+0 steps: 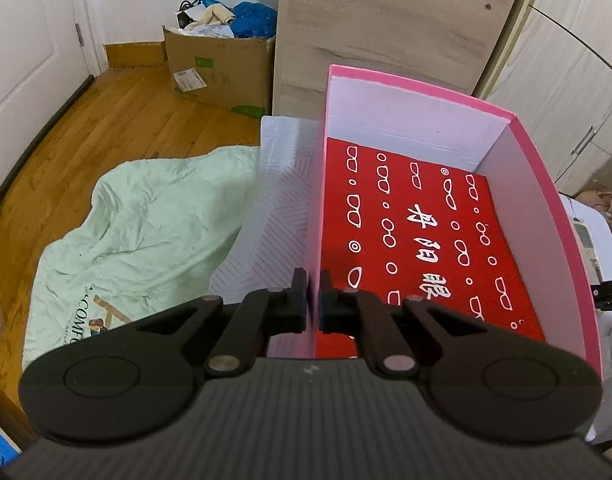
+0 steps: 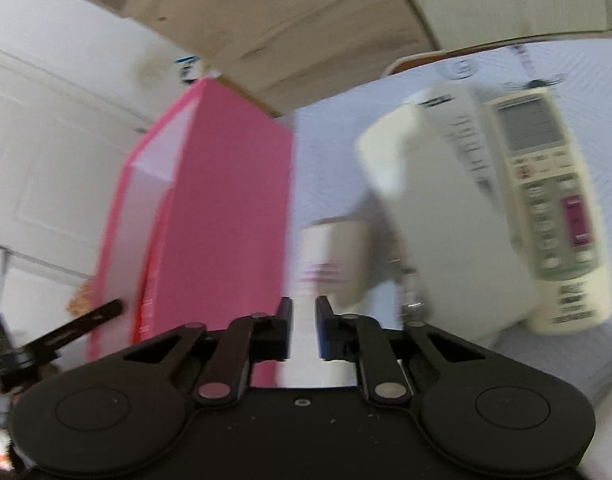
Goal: Organize rigid objects
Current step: 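Close the right gripper on the cream remote with printed label, then carry the cream remote into the pink box and release it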
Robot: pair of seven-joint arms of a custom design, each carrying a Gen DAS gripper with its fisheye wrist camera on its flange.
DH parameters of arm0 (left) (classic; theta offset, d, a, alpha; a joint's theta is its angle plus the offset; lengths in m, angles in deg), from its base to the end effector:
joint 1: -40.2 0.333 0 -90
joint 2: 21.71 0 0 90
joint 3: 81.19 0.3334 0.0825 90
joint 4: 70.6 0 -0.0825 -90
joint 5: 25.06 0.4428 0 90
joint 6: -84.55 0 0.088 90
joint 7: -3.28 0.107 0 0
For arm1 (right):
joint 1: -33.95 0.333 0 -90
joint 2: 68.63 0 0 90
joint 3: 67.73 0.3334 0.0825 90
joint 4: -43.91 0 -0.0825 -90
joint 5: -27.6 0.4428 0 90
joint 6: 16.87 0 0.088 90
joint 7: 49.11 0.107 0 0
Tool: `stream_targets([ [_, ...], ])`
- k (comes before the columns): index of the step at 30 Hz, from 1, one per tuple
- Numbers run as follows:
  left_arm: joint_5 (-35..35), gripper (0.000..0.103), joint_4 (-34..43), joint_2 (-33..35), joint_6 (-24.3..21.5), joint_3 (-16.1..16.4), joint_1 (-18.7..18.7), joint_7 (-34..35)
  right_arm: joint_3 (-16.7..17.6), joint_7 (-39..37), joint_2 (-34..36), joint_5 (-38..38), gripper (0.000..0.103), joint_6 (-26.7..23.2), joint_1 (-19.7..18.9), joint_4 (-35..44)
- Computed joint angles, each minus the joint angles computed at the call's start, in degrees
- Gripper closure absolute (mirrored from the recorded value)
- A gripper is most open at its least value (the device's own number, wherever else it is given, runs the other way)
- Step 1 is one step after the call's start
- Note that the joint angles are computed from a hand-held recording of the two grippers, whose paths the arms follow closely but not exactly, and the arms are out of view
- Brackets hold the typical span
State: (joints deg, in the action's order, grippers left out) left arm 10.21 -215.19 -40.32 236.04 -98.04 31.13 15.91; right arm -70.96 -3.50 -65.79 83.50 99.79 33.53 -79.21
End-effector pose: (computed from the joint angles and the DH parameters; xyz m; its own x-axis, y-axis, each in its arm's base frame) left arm 0.4454 -0.2333 0.4111 0.3574 -0.9264 0.1183 -0.7352 -0.3572 -0.5762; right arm 0.5916 0.0090 0.3687 0.2193 -0.6778 -0.7018 -0.9688 -0.0659 -0.2391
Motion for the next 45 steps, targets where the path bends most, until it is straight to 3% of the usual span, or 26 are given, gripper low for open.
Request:
stream_targets([
  [2,0.08,0.099,0.01,0.02,0.08,-0.03,0.01,-0.08,0.30,0.36,0.23,-0.35,0.089,-0.88,0.28,-0.03],
  [5,-0.21,0.099,0.20,0.18,-0.22,0.01,-0.20,0.12,1.32,0.39,-1.87,-3.80,0.084,6.97,2.04,-2.10],
  [8,-0.39,0.099,0.40,0.20,-0.64,0.02,-0.41,0.52,1.64,0.45,-3.68,-7.00,0.068,13.60,3.36,-4.02],
  [10,0.17,0.099,0.63,0.31,-1.17,-0.35,-0.17,-0.17,1.62,0.72,-3.56,-8.80,0.068,15.05,3.93,-4.17],
  [13,1.47,0.100,1.25,0.54,-2.71,-0.89,0.02,-1.41,1.97,1.61,-4.00,-11.43,0.059,17.28,4.88,-4.92],
  [17,0.94,0.100,0.27,-0.31,-1.42,0.05,-0.34,-1.06,2.63,2.63,-4.24,-14.49,0.044,20.65,6.31,-5.91],
  [19,0.67,0.099,-0.15,-0.60,-0.83,0.26,-0.27,-0.87,3.01,3.05,-3.93,-16.07,0.043,22.15,7.09,-6.11],
  [23,-0.55,0.099,-0.93,-0.98,0.83,0.79,-0.02,-0.49,3.80,-0.14,-5.46,-17.71,0.032,27.79,8.75,-8.90],
  [25,-0.83,0.099,-1.27,-1.19,1.16,0.69,0.23,-0.54,4.17,-1.93,-6.08,-19.36,0.032,32.48,9.64,-10.74],
  [29,-0.71,0.098,-1.66,-1.48,1.71,0.24,0.73,-0.95,3.53,-6.31,-6.25,-17.75,0.031,34.21,10.43,-11.37],
  [33,-0.14,0.098,-1.68,-1.47,1.85,-0.19,1.01,-1.21,3.05,-6.40,-6.87,-17.20,0.034,32.75,10.36,-11.38],
  [37,0.16,0.098,-1.84,-1.46,2.06,-0.27,1.13,-1.36,1.88,-10.10,-8.41,-11.85,0.040,29.97,10.11,-11.43],
  [45,0.48,0.098,-1.60,-1.44,1.42,-0.51,1.04,-1.75,1.04,-12.96,-11.48,-7.62,0.041,30.88,10.25,-13.17],
])
